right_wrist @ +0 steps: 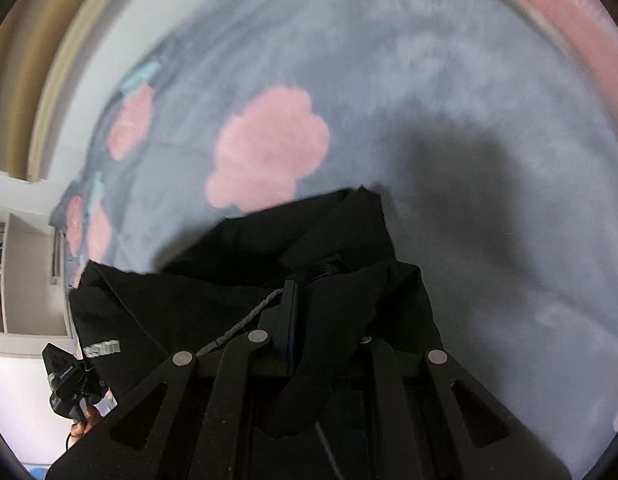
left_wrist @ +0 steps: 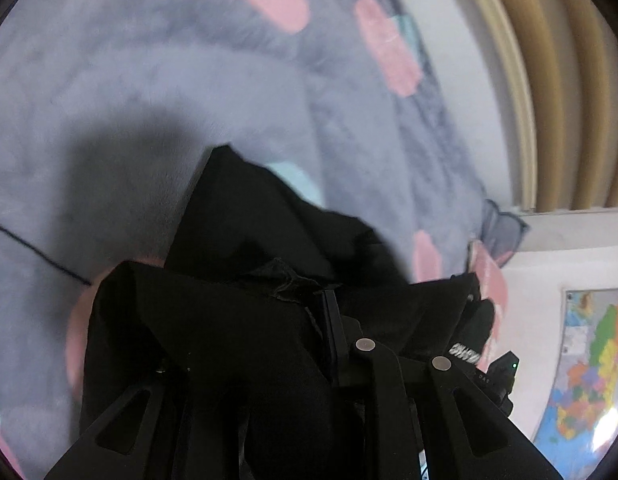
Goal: Fold large clothes
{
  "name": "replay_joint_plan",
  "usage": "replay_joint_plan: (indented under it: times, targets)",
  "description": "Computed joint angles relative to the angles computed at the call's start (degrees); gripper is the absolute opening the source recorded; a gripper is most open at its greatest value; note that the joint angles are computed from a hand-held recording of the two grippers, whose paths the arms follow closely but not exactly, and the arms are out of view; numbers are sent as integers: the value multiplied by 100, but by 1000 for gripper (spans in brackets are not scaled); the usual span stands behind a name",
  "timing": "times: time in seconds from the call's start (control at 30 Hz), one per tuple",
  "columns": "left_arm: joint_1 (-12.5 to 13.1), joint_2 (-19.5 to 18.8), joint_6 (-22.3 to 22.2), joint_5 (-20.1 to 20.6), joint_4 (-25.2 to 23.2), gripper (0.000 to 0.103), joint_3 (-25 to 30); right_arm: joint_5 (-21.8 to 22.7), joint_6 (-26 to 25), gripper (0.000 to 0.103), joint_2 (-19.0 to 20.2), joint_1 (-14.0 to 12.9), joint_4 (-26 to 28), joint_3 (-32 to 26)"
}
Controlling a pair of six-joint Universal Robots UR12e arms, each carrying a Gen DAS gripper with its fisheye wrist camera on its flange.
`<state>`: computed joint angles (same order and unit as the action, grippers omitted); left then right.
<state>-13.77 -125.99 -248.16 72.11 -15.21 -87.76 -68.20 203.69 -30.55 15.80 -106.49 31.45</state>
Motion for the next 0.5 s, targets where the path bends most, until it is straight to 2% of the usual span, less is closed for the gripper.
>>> replay_joint_plan:
  times: [0.17, 0.33, 0.4, 0.5]
  targets:
    - [20, -137, 228, -140, -228, 21, 152, 72, -171, 14, 140, -8, 96, -124]
    - [104, 5, 571, -473, -261, 22, 58, 401, -174, 17, 5, -90, 160, 28]
    - [127, 166, 700, -574, -151, 24, -68, 482, -179, 22, -198, -125, -52, 287]
    - [216, 413, 621, -896, 381, 28, -382, 753, -62, 32, -575, -197, -626, 843]
